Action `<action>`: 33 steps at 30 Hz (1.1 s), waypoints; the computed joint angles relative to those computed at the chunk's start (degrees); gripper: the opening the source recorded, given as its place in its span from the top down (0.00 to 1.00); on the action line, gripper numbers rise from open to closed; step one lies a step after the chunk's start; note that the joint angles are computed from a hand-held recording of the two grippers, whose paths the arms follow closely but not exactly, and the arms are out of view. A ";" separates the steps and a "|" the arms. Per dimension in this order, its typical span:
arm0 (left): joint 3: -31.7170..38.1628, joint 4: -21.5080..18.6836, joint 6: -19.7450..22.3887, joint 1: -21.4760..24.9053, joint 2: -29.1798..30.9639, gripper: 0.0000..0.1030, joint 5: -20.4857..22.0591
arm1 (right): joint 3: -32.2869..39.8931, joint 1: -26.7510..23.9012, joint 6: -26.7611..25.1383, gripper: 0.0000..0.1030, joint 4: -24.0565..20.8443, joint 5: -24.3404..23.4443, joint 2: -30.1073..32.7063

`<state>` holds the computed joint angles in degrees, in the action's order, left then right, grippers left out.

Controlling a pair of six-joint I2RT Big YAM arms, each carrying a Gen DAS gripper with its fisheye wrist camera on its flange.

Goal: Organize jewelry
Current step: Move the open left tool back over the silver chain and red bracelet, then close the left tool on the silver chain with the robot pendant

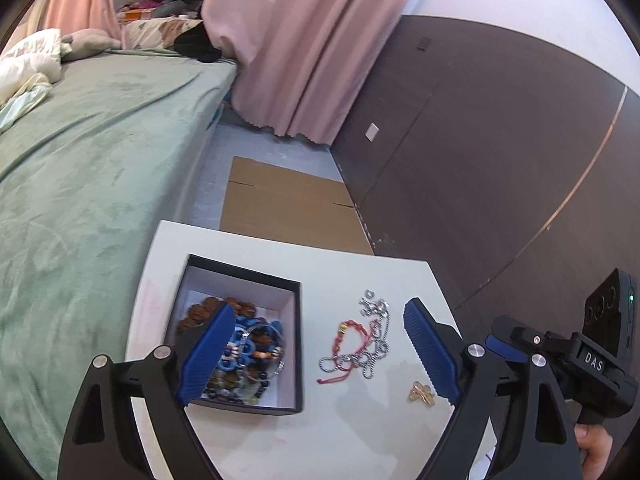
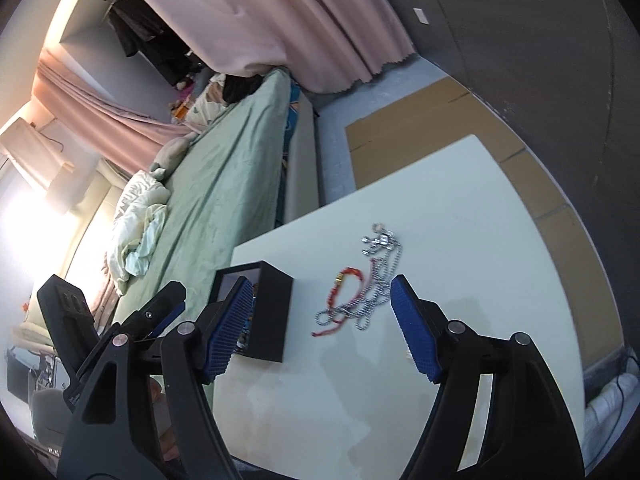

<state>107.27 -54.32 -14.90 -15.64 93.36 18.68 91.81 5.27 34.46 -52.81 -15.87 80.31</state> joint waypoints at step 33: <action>35.16 -23.27 6.80 -10.36 27.39 0.47 -2.95 | -2.29 -11.03 5.84 0.30 -4.22 -7.04 1.24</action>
<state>142.43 -77.60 -8.10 -26.00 120.74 15.73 89.52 -5.76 40.30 -57.03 -22.91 81.55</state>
